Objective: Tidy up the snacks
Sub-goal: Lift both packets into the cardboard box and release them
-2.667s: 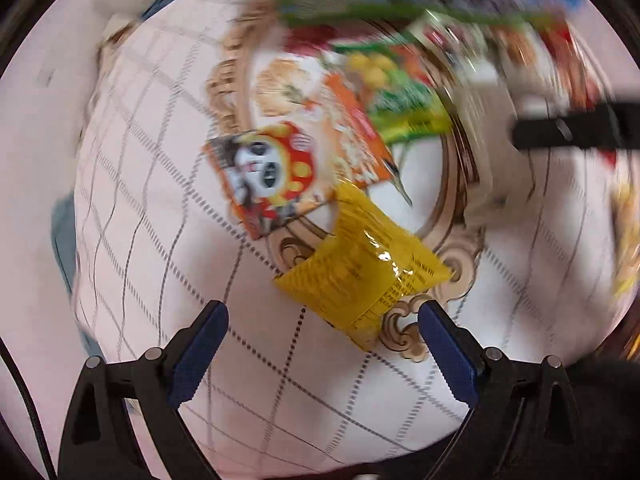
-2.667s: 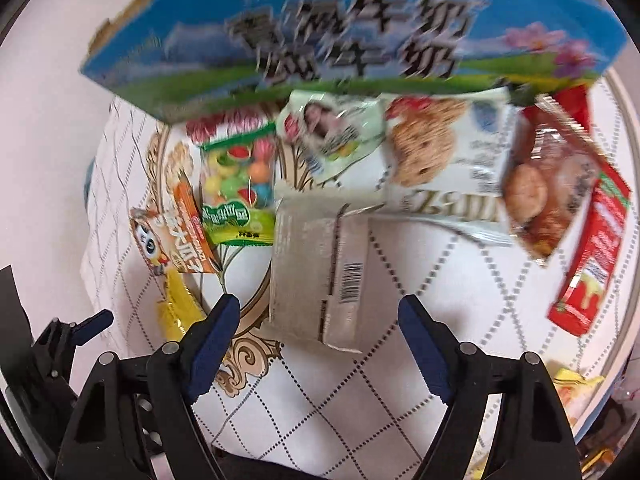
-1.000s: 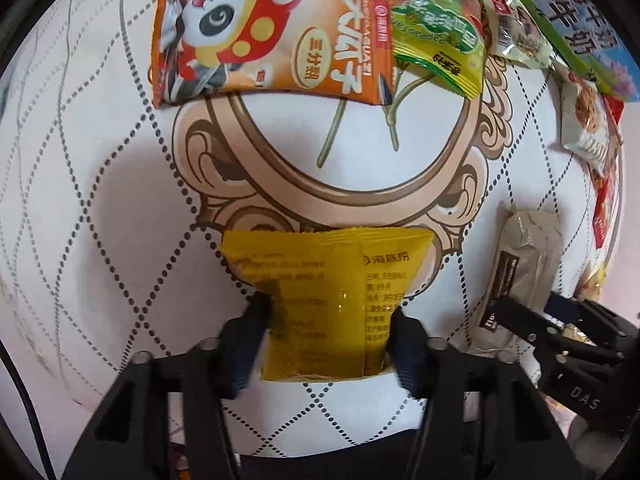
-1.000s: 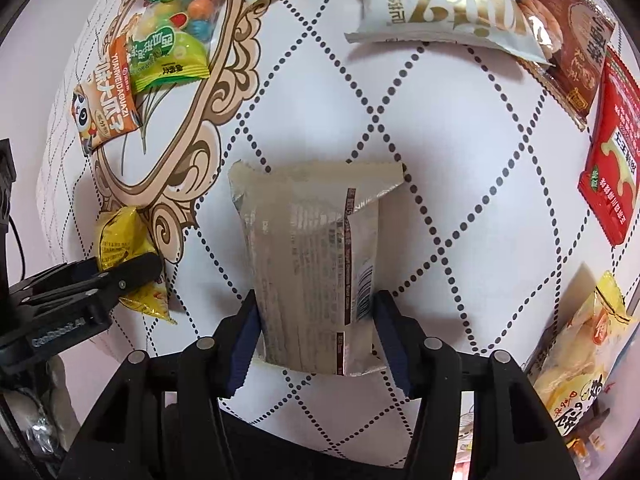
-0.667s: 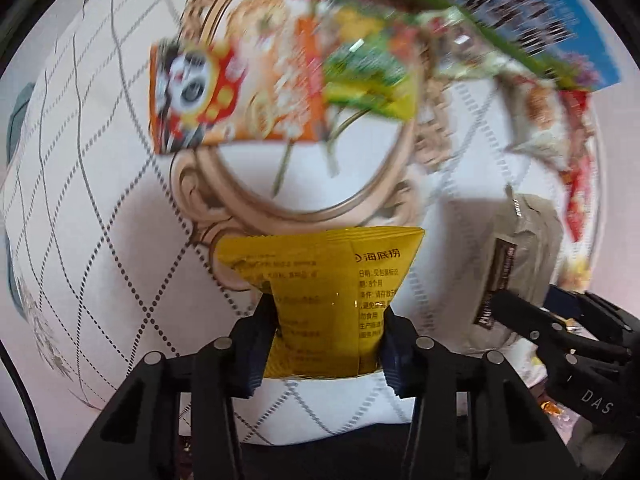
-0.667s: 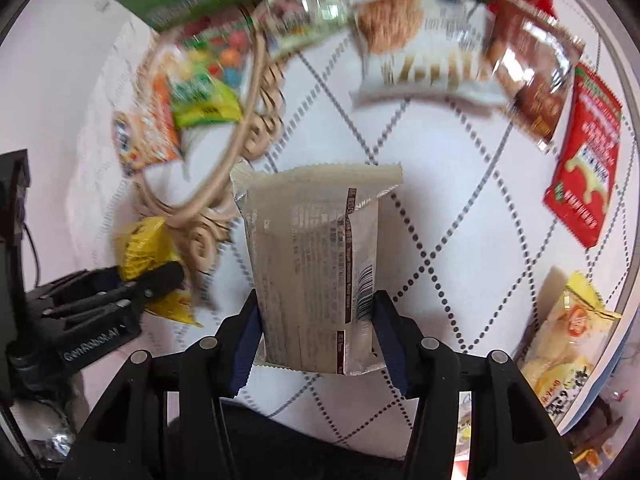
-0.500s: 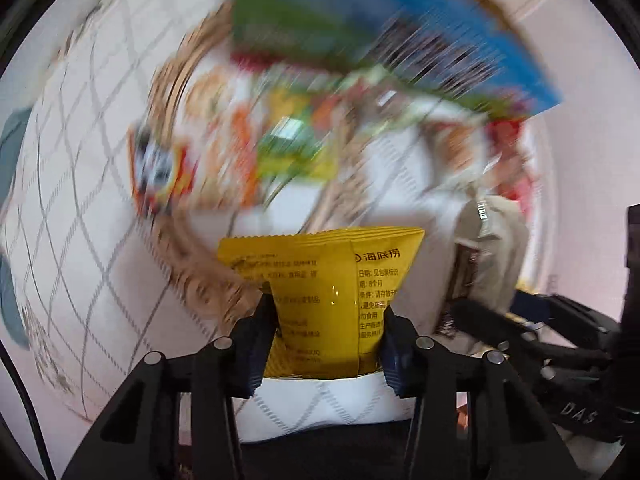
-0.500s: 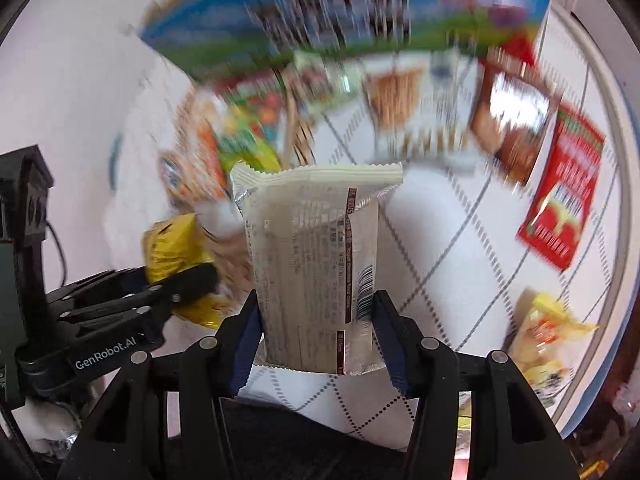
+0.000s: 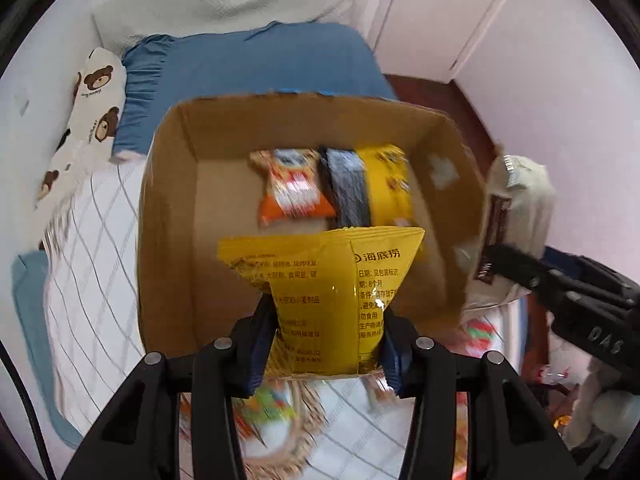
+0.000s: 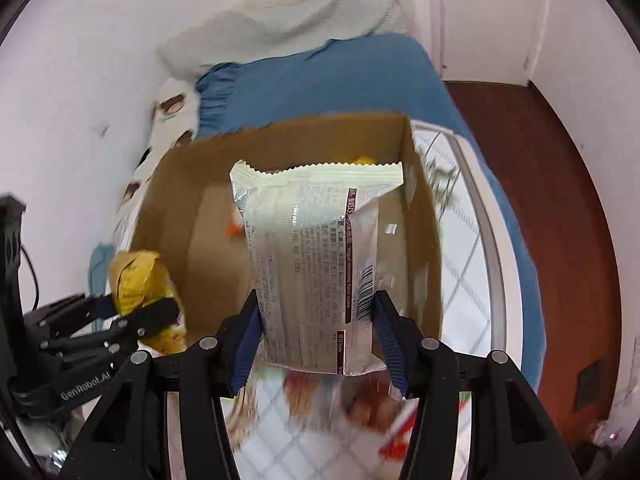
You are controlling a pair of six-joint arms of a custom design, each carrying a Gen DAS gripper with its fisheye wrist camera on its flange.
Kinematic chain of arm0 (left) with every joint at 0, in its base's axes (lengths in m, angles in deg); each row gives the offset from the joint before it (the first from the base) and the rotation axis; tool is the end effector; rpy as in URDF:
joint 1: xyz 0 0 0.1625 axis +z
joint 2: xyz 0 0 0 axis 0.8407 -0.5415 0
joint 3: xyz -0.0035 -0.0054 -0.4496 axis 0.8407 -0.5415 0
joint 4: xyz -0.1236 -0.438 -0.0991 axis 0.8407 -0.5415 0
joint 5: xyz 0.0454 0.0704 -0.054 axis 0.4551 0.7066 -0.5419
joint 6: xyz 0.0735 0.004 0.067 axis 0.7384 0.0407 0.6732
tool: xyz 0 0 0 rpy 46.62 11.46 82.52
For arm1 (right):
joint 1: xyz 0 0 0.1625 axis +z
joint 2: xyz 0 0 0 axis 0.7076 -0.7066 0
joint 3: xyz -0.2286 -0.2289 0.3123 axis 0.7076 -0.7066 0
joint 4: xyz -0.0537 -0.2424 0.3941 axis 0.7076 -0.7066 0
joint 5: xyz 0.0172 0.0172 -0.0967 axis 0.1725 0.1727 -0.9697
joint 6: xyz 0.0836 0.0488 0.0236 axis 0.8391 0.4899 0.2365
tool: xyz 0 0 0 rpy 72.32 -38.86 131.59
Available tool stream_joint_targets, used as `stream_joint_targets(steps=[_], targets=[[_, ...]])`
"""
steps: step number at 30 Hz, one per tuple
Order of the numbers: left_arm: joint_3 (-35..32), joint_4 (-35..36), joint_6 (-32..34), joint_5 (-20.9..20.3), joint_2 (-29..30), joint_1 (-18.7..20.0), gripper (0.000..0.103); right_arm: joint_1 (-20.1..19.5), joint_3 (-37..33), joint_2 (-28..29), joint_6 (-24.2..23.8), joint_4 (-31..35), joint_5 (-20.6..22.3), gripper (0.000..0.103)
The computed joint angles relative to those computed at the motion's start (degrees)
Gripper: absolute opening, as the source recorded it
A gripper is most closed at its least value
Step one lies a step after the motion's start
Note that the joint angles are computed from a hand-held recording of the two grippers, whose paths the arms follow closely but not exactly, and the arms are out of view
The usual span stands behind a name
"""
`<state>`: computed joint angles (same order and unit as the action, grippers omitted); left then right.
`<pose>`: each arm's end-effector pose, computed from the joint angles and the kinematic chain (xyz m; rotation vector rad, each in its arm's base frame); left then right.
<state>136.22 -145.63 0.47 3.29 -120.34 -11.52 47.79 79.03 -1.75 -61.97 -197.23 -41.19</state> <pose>-0.4514 -0.7450 0.0783 -0.1551 2.4357 -0.4576 0.1309 -0.8591 0.3086 0.5529 -2.5632 0.2353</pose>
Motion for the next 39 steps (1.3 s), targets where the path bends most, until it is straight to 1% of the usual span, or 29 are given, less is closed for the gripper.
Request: stream_joint_targets(steps=[1, 2, 5, 7, 9, 10, 11, 12, 13, 14, 16, 19, 22, 23, 25, 27, 29, 31, 35, 39], targets=[[-1.36, 0.94, 0.52, 0.16, 0.54, 1.17, 0.043, 0.04, -3.08, 2.22, 0.62, 1.05, -0.69, 0.057], [-4.59, 3.67, 0.39, 0.23, 2.08, 2.49, 0.043, -0.02, -6.63, 4.65, 1.15, 2.71, -1.24, 0.057], [-9.27, 7.10, 0.01, -0.06, 4.34, 4.81, 0.043, -0.06, -17.92, 12.39, 2.69, 8.12, -4.28, 0.057], [-12.61, 10.01, -0.48, 0.53, 6.01, 6.27, 0.043, -0.17, -20.60, 15.74, 2.79, 7.75, -6.09, 0.057], [-16.30, 12.90, -0.67, 0.60, 7.78, 7.42, 0.044, -0.53, -27.35, 20.38, 3.85, 11.22, -7.85, 0.058], [-17.71, 13.93, -0.79, 0.09, 8.50, 8.02, 0.044, -0.64, -29.86, 21.93, 4.71, 13.27, -8.57, 0.066], [-18.21, 13.69, -0.42, -0.20, 8.81, 8.49, 0.044, -0.79, -31.92, 23.31, 5.03, 14.01, -8.67, 0.085], [-18.82, 13.76, -0.39, -0.05, 9.21, 8.92, 0.045, -0.85, -31.58, 23.42, 4.79, 13.06, -8.87, 0.091], [-19.47, 14.21, -0.51, 0.40, 9.61, 9.19, 0.052, -0.80, -30.98, 23.37, 4.10, 11.85, -9.35, 0.095], [-19.60, 14.03, -0.33, 0.76, 9.69, 9.11, 0.071, -0.74, -31.14, 23.73, 3.60, 11.31, -9.73, 0.095], [-19.36, 13.28, 0.06, 2.03, 9.77, 9.21, 0.100, -0.61, -31.07, 23.66, 4.24, 11.93, -9.33, 0.095], [-17.48, 10.13, 1.03, 2.57, 9.04, 9.37, 0.100, -0.38, -29.03, 22.87, 4.40, 10.75, -10.22, 0.095], [-15.61, 7.83, 1.36, 1.82, 8.22, 9.42, 0.100, -0.41, -27.18, 22.01, 4.93, 9.52, -10.35, 0.095], [-14.91, 7.39, 1.34, 1.88, 7.91, 9.30, 0.100, -0.45, -24.34, 20.25, 5.07, 8.39, -10.20, 0.095], [-12.19, 4.85, 1.64, 2.08, 6.68, 8.86, 0.100, -0.44, -21.14, 18.17, 4.64, 6.75, -10.34, 0.095], [-10.52, 4.39, 1.07, 2.70, 5.91, 8.13, 0.100, -0.26, -17.99, 16.48, 3.68, 4.18, -10.78, 0.095], [-8.41, 2.74, 0.86, 3.65, 5.03, 7.55, 0.100, -0.04, -15.12, 14.77, 3.11, 2.21, -10.62, 0.095], [-5.82, 0.92, 0.30, 4.35, 3.82, 6.77, 0.100, 0.20, -10.96, 12.55, 1.93, -1.12, -10.67, 0.095], [-0.14, -2.83, -0.55, 7.41, 1.27, 4.77, 0.100, 0.62, -3.05, 8.07, -0.30, -6.99, -10.35, 0.095], [4.50, -4.99, -1.86, 9.71, -0.96, 2.62, 0.100, 0.92, 3.19, 4.27, -1.66, -11.03, -9.41, 0.095]])
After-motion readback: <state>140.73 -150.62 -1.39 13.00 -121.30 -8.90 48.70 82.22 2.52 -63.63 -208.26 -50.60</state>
